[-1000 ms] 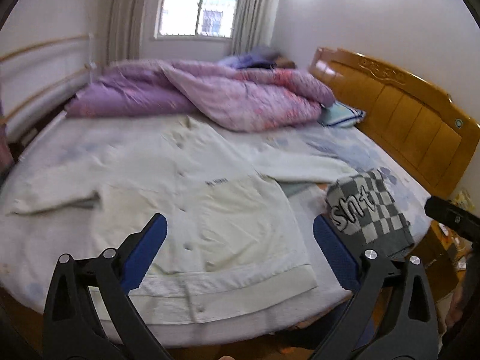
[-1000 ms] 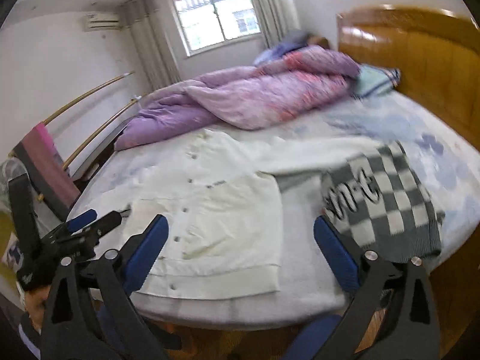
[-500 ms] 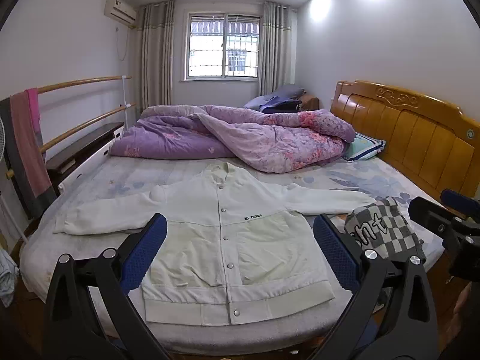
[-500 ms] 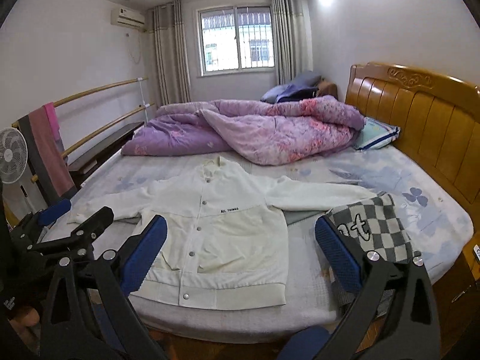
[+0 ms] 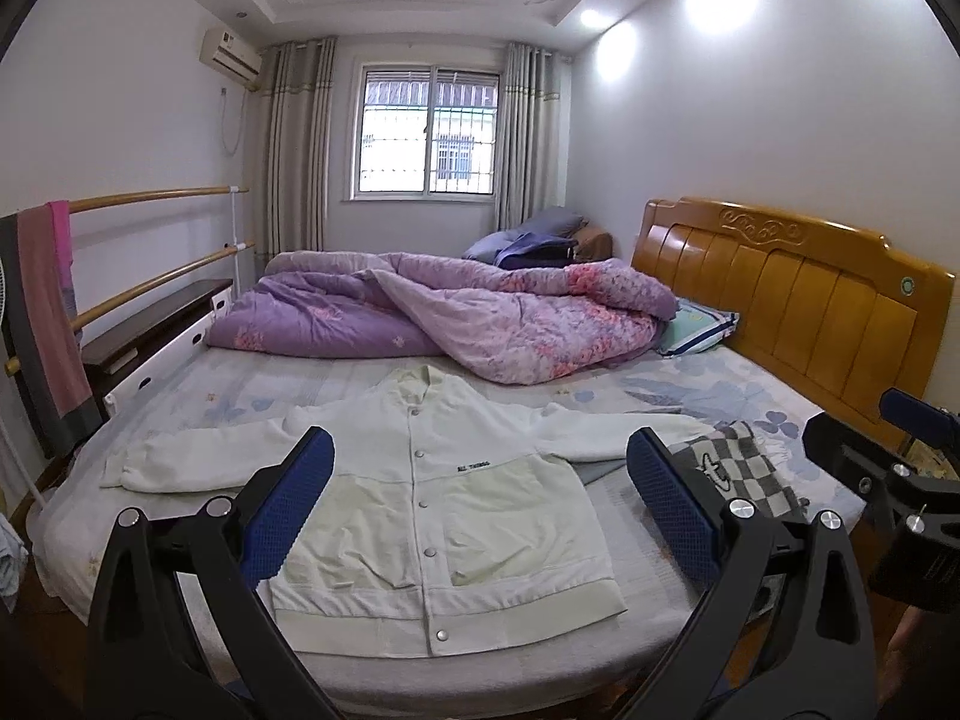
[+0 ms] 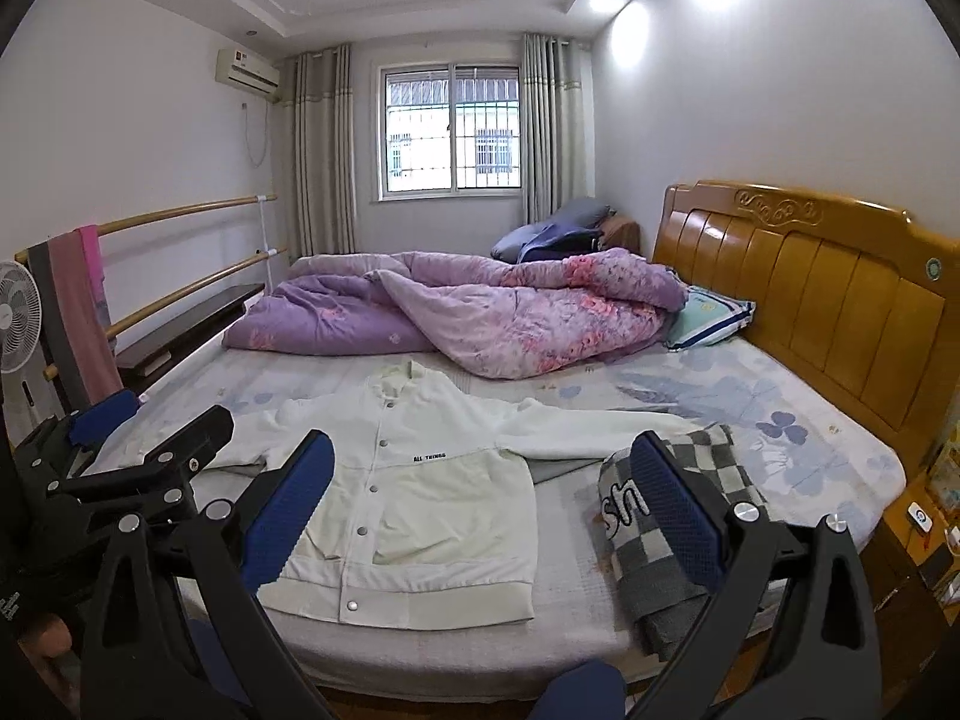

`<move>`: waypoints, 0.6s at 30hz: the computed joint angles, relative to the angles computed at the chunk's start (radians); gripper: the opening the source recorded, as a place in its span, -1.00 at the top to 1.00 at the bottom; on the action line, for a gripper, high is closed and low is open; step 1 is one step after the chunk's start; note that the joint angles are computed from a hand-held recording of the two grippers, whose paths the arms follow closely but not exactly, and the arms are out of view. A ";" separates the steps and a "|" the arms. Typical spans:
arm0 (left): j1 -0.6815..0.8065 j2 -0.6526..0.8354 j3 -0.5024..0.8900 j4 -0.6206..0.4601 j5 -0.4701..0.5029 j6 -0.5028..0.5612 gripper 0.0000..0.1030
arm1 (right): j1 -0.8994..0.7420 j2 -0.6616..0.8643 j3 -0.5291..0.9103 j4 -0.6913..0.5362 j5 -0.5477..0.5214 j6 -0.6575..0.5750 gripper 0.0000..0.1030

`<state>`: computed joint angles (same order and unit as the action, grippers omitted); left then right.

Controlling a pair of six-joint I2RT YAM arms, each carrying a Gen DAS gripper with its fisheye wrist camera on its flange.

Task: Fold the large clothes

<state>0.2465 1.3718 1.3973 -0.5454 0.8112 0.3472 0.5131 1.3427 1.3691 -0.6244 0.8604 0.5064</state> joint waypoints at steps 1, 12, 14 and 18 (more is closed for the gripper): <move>0.003 -0.005 0.004 -0.015 0.013 0.005 -0.90 | 0.007 -0.004 -0.001 -0.002 0.006 0.003 -0.85; -0.007 -0.068 -0.024 -0.018 0.023 0.011 -0.90 | 0.047 -0.053 -0.033 -0.013 0.073 0.013 -0.85; -0.008 -0.075 -0.027 -0.017 0.026 0.014 -0.90 | 0.051 -0.060 -0.040 -0.008 0.081 0.009 -0.85; -0.013 -0.079 -0.029 -0.011 0.027 0.009 -0.90 | 0.067 -0.058 -0.038 -0.015 0.106 0.015 -0.85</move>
